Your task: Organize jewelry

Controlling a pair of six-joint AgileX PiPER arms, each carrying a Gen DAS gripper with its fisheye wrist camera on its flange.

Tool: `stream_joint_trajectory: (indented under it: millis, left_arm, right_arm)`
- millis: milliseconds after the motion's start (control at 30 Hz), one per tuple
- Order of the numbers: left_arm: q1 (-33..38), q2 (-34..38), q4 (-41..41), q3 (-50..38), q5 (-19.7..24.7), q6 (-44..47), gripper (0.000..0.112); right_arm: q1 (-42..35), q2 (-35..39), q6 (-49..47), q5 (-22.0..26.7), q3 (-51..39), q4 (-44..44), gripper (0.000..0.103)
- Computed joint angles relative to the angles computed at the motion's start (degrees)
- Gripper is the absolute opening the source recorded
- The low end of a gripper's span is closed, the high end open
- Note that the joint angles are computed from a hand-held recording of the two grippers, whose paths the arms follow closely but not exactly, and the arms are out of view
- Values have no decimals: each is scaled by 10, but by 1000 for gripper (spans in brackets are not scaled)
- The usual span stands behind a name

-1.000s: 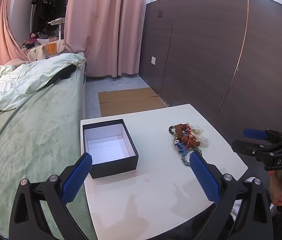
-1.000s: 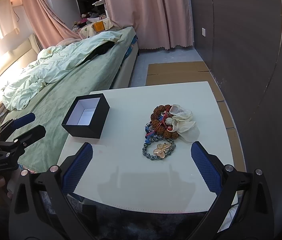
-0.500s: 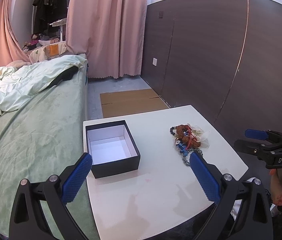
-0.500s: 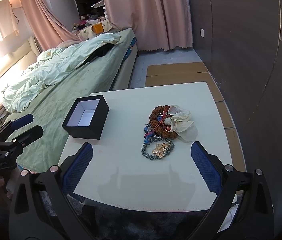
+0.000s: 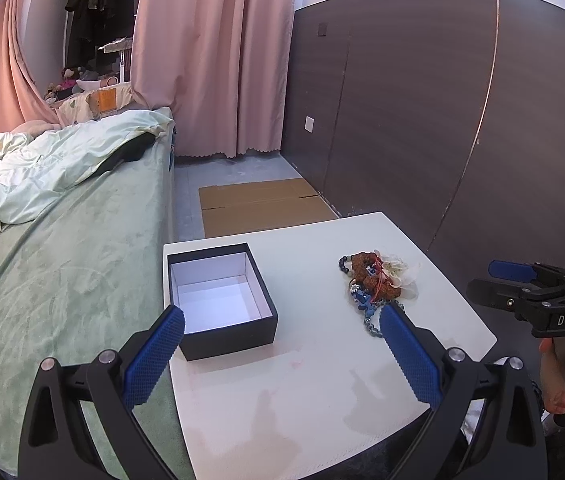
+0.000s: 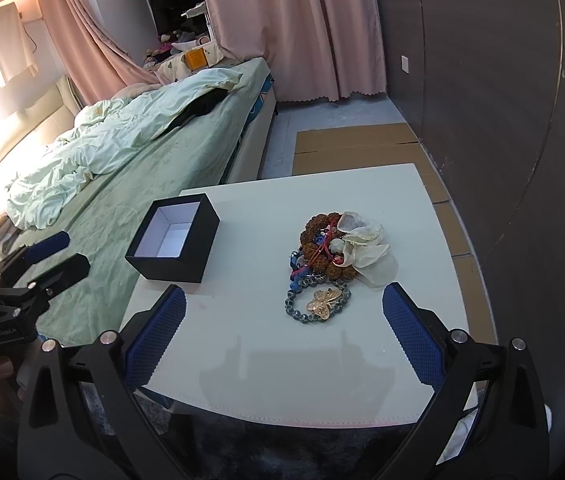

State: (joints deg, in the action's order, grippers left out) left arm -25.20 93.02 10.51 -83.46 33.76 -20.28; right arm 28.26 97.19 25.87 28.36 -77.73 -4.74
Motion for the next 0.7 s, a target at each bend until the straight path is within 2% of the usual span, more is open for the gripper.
stream_joint_trajectory:
  millis: [300, 567, 700]
  left_arm:
    - [6, 44, -38, -53, 4, 16, 95]
    - [14, 87, -88, -98, 5, 46, 95]
    - [8, 112, -103, -126, 12, 58, 90]
  right_arm:
    - [-38, 23, -51, 5, -25, 82, 98]
    - [-82, 44, -125, 3, -40, 198, 98]
    - [-105, 55, -147, 1, -43, 253, 98]
